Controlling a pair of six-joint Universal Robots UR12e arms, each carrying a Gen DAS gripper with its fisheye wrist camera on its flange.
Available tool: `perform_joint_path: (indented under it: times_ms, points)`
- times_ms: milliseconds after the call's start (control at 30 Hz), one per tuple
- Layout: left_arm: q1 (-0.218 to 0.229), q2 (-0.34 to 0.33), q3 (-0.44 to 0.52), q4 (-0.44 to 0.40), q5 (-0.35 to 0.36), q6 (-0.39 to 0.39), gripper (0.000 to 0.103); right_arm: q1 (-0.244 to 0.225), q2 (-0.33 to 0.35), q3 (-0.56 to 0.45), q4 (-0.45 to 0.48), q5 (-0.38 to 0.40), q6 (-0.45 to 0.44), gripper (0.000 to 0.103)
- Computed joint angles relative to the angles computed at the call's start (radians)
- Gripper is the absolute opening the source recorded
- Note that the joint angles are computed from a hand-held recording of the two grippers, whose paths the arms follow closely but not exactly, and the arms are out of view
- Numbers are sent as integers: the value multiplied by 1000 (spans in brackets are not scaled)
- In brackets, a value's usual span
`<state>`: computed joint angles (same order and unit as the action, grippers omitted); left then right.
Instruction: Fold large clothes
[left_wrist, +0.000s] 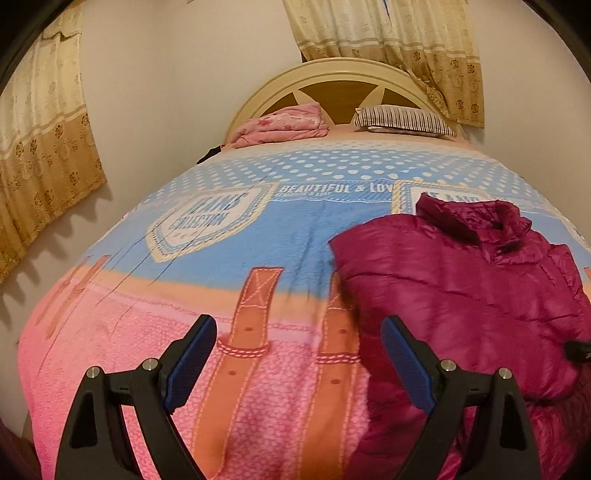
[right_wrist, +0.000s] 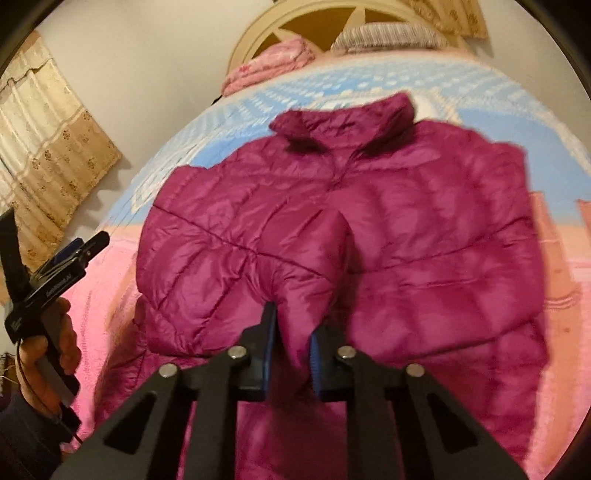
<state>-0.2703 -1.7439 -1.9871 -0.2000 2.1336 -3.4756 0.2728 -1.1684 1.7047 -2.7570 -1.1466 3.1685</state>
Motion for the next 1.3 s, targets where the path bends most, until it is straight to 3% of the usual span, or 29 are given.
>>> perform_joint_path:
  times_ms: [133, 267, 300, 333, 400, 533, 600, 700, 800, 933, 1000, 1100, 1200, 1300]
  points:
    - [1, -3, 5, -26, 10, -4, 91, -24, -36, 45, -49, -45, 16, 17]
    - [-3, -14, 22, -55, 10, -11, 91, -33, -39, 59, -28, -114, 15, 20]
    - [-5, -18, 30, -70, 11, -13, 91, -33, -35, 57, -12, -115, 5, 26]
    - [-5, -20, 36, -80, 3, -14, 91, -30, -32, 58, -13, -132, 3, 43]
    - [-5, -20, 48, -86, -25, -19, 91, -24, -35, 63, -38, -179, 19, 65]
    - [-20, -38, 90, -52, -33, 14, 91, -13, -60, 72, -105, -302, 87, 63]
    - [-21, -51, 114, -26, -75, 20, 91, -7, -68, 74, -170, -326, 117, 64]
    - [-20, -87, 160, -4, -186, 27, 91, 1, -56, 47, -182, -254, 100, 64]
    - [-28, -135, 203, -27, -191, 46, 91, 14, -15, -2, -130, -169, 71, 57]
    - [-19, -189, 242, -146, -154, 17, 91, 35, 32, -38, -91, -189, 56, 55]
    - [2, -197, 235, -191, -195, -15, 91, 35, 43, -41, -89, -198, 62, 55]
    - [35, -191, 195, -162, -282, -72, 97, 38, 52, -36, -105, -192, 60, 54]
    - [48, -186, 187, -173, -300, -109, 101, 47, 58, -36, -115, -207, 38, 54]
    - [45, -187, 184, -169, -288, -99, 102, 53, 54, -29, -117, -223, 19, 54]
